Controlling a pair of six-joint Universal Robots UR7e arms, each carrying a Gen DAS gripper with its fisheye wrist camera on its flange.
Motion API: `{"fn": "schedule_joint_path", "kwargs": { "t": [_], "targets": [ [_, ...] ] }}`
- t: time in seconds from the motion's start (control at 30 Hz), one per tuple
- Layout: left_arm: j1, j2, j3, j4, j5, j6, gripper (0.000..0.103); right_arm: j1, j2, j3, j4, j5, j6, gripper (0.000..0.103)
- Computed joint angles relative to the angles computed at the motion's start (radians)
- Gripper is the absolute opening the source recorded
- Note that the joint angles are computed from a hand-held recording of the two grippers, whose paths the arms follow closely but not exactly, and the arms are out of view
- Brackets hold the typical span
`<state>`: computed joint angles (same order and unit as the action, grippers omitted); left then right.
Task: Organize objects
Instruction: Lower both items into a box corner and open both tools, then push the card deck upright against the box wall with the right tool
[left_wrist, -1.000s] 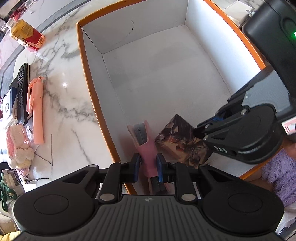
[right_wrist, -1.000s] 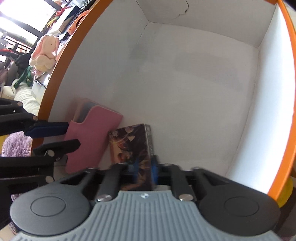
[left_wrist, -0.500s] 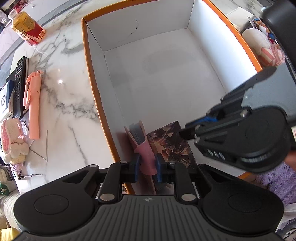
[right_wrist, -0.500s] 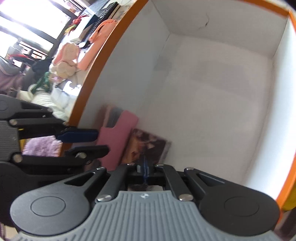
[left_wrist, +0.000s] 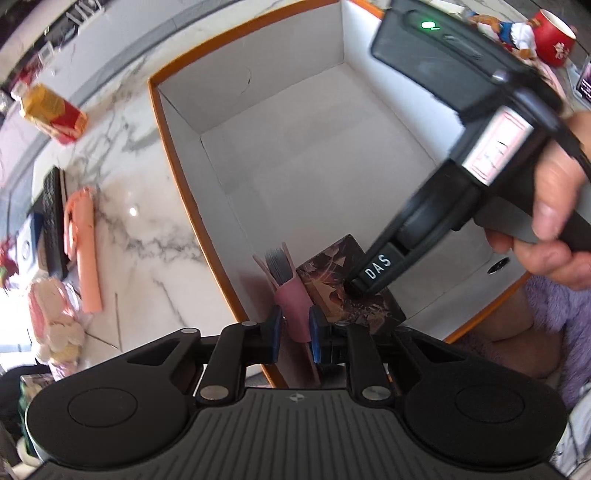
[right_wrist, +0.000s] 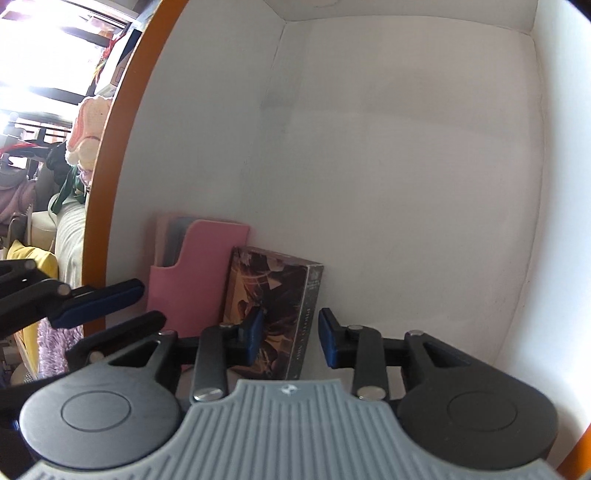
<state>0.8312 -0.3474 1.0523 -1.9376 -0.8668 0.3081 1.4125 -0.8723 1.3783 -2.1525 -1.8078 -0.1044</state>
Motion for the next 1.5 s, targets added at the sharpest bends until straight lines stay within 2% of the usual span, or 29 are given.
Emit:
{"fn": "schedule_joint_path", "kwargs": {
  "t": [0.07, 0.13, 0.27, 0.3, 0.37, 0.4, 0.47, 0.6, 0.77, 1.0, 1.13, 1.2, 1.23, 1.5],
  "targets": [
    [-0.007, -0.025, 0.058, -0.093, 0.01, 0.056, 0.027, -0.001, 0.005, -0.006, 0.008, 0.006, 0.018, 0.036],
    [-0.007, -0.043, 0.08, -0.132, -0.011, 0.072, 0.033, -0.001, 0.011, -0.012, 0.016, 0.004, 0.033, 0.039],
    [0.005, -0.07, 0.083, -0.147, -0.083, 0.052, 0.051, 0.003, 0.014, -0.009, 0.009, 0.007, 0.034, 0.04],
    [0.006, -0.077, 0.092, -0.163, -0.092, 0.046, 0.06, 0.004, 0.014, -0.006, 0.004, 0.006, 0.032, 0.04],
    [0.003, -0.096, 0.134, -0.24, -0.069, 0.059, 0.075, 0.005, 0.013, -0.002, 0.001, 0.006, 0.026, 0.039],
    [0.001, -0.105, 0.155, -0.275, -0.06, 0.076, 0.078, 0.003, 0.012, -0.002, 0.003, 0.011, 0.031, 0.038],
    [0.01, -0.105, 0.144, -0.261, -0.058, 0.071, 0.079, -0.002, 0.011, -0.001, 0.001, 0.025, 0.043, 0.039],
    [0.047, -0.063, 0.021, -0.063, -0.142, -0.065, 0.08, -0.001, 0.012, 0.0, -0.001, 0.033, 0.043, 0.043],
    [0.062, -0.04, -0.003, -0.057, -0.176, -0.108, 0.082, 0.009, 0.013, 0.004, -0.013, 0.006, 0.044, 0.043],
    [0.064, -0.033, 0.004, -0.04, -0.157, -0.145, 0.08, 0.009, 0.012, 0.012, -0.029, 0.013, 0.063, 0.037],
    [0.063, -0.034, -0.007, -0.024, -0.144, -0.157, 0.065, 0.013, 0.001, 0.025, -0.045, 0.024, 0.073, 0.03],
    [0.064, -0.031, -0.017, -0.01, -0.146, -0.166, 0.048, 0.017, -0.005, 0.033, -0.054, 0.032, 0.071, 0.022],
    [0.064, -0.03, -0.021, -0.004, -0.146, -0.165, 0.044, 0.019, -0.008, 0.038, -0.06, 0.035, 0.068, 0.021],
    [0.072, -0.038, -0.023, -0.001, -0.154, -0.181, 0.029, 0.034, -0.017, 0.072, -0.108, 0.05, 0.056, 0.019]
  ]
}}
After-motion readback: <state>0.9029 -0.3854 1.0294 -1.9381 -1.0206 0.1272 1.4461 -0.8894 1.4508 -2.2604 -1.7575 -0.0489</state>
